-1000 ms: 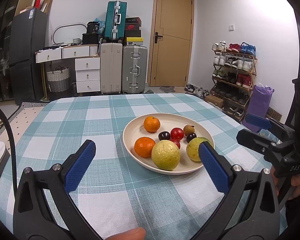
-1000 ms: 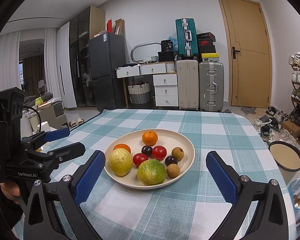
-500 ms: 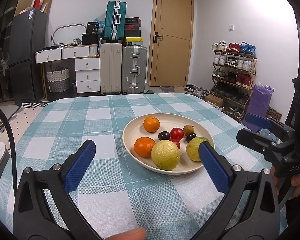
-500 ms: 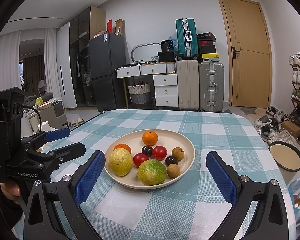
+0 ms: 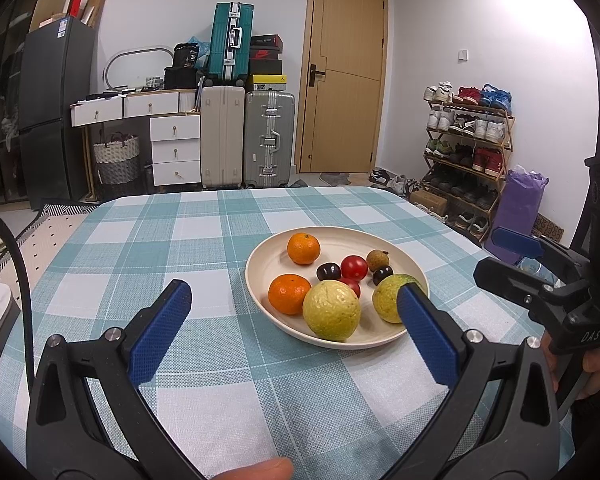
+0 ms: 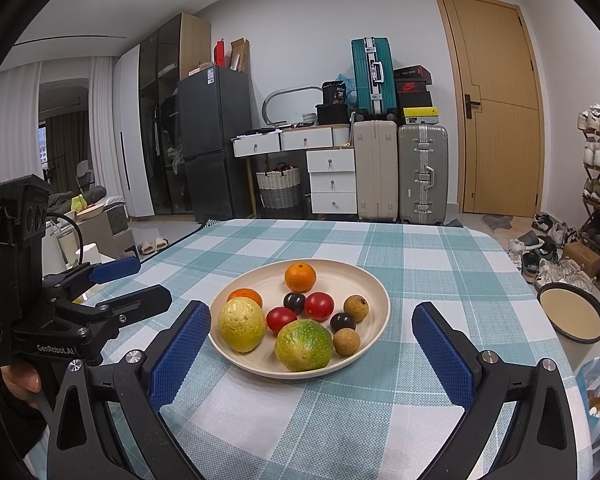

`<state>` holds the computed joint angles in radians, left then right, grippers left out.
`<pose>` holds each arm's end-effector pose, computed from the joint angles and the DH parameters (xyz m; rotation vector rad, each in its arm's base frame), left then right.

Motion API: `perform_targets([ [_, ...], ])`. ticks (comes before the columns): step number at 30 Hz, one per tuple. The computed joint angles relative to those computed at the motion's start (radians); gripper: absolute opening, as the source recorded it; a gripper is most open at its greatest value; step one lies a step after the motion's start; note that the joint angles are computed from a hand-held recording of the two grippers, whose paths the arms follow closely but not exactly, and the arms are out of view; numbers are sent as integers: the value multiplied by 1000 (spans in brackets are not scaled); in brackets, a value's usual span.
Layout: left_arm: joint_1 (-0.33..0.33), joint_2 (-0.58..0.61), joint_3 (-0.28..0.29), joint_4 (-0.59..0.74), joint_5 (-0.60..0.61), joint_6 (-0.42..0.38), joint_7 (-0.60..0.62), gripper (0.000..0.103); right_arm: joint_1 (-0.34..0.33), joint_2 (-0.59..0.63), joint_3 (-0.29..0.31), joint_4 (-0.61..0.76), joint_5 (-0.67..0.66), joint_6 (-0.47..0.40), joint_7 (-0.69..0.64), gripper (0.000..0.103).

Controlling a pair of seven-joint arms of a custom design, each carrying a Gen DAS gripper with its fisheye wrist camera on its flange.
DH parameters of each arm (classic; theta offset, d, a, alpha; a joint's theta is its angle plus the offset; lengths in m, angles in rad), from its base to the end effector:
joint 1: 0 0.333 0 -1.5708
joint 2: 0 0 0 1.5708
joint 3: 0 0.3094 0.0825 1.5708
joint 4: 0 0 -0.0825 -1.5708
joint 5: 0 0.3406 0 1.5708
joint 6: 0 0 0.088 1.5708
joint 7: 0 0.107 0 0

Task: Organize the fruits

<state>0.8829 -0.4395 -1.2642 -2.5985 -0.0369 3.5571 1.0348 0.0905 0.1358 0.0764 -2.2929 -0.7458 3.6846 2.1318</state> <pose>0.4074 -0.2036 0.4590 -1.5229 1.5712 -1.1123 0.4900 0.1708 0.4536 -1.7434 1.0380 -0.6061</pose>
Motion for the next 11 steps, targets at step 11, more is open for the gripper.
perform_targets([
  [11,-8,-4,4,-2,-4,11,5,103,-1,-1,0,-1,-3,0,2,103],
])
